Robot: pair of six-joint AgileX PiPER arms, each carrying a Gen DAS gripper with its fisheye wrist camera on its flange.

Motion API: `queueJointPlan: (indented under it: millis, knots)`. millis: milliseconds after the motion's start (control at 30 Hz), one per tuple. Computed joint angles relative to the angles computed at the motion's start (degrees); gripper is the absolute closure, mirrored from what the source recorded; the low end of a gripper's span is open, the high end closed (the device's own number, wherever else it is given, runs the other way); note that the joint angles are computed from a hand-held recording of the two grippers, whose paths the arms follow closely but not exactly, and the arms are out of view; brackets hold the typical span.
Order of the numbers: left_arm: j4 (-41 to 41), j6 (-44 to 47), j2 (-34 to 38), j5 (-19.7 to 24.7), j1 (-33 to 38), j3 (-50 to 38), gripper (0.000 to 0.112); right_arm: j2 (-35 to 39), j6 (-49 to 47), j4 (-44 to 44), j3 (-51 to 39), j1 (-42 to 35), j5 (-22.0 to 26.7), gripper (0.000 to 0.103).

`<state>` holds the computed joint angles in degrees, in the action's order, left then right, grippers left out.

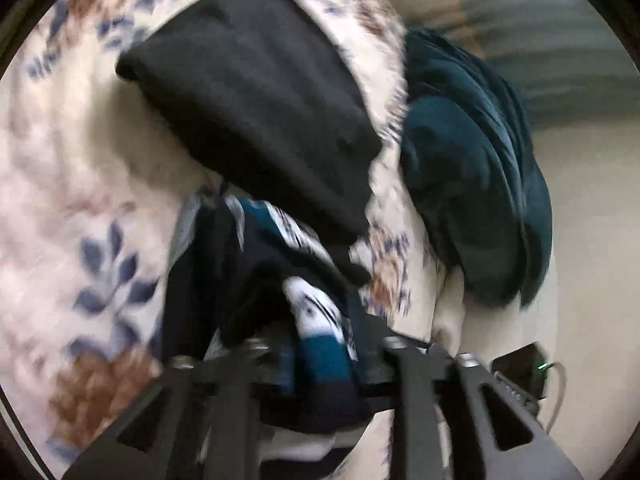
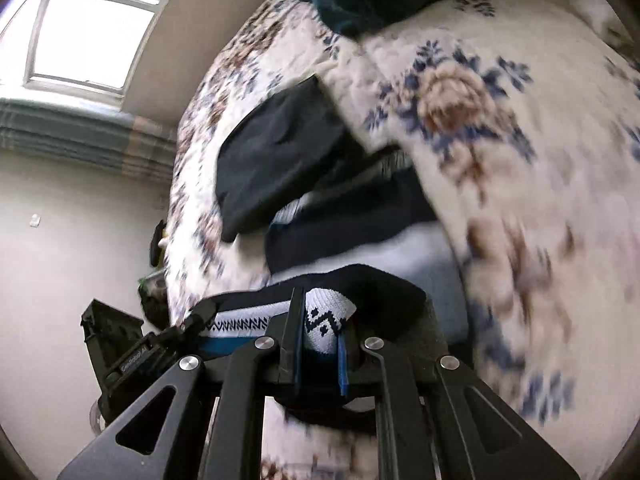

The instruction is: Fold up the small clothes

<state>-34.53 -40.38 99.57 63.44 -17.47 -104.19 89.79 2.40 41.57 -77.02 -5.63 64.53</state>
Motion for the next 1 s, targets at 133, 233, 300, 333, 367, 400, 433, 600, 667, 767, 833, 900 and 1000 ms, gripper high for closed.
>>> queueJointPlan:
  millis: [133,233,300,333,367,400,433,600,667,767,833,900,1000]
  knots:
    - [-6.06,0.98,0.37,-8.39,2.33,7.01,0.048,15.95,-0.35,7.18,-10.42,-1.57,0.36,0.085]
    - [-10.12,2.46,-1.22,-13.56,2.91,12.51,0.045,23.11,-2.19,9.97,-16.39,-1.86,2.04,0.065]
    - [-12.45,3.80,-1.91,-15.43,3.23,14.49,0.045,24.58,-3.55,9.14,-18.49,-1.46,1.38,0.038]
    - [-13.08,4.22,-2.37,-15.93,3.43,14.94,0.044,24.69,-4.85,9.56,-18.56,-1.60,0.76,0.029]
    - [-13.52,4.73,-2.79,-16.19,3.76,15.25,0.044,24.80,-5.21,9.29,-18.71,-1.58,0.80,0.028]
    - [-13.25,4.69,-3.04,-15.47,4.30,14.79,0.044,25.09,-4.85,8.10,-19.55,-1.51,1.32,0.025]
    - [-12.78,4.81,-4.04,-14.76,4.63,14.43,0.044,24.98,-4.79,7.25,-19.93,-1.55,1.61,0.019]
    - [2.39,-1.79,-11.43,-9.07,1.87,12.43,0.043,20.02,-7.72,-1.18,-16.91,-2.29,2.66,0.016]
    - [12.23,-8.38,-16.95,-5.69,-2.75,14.75,0.040,17.51,-9.62,-4.60,-13.24,-2.71,3.16,0.016]
    - [20.89,-20.93,-25.25,-5.42,-11.97,23.69,0.039,14.76,-13.03,-6.64,-5.81,-4.23,3.46,0.015]
    - [23.97,-31.50,-29.03,-10.94,-18.87,30.99,0.039,12.42,-15.40,-7.72,-0.34,-5.27,2.79,0.015]
    - [27.49,-42.96,-31.42,-17.94,-25.91,37.32,0.039,10.12,-18.55,-7.68,4.63,-6.57,2.57,0.015]
    - [38.86,-60.14,-32.17,-24.39,-35.95,41.73,0.038,7.09,-20.95,-8.40,9.94,-8.52,2.56,0.015]
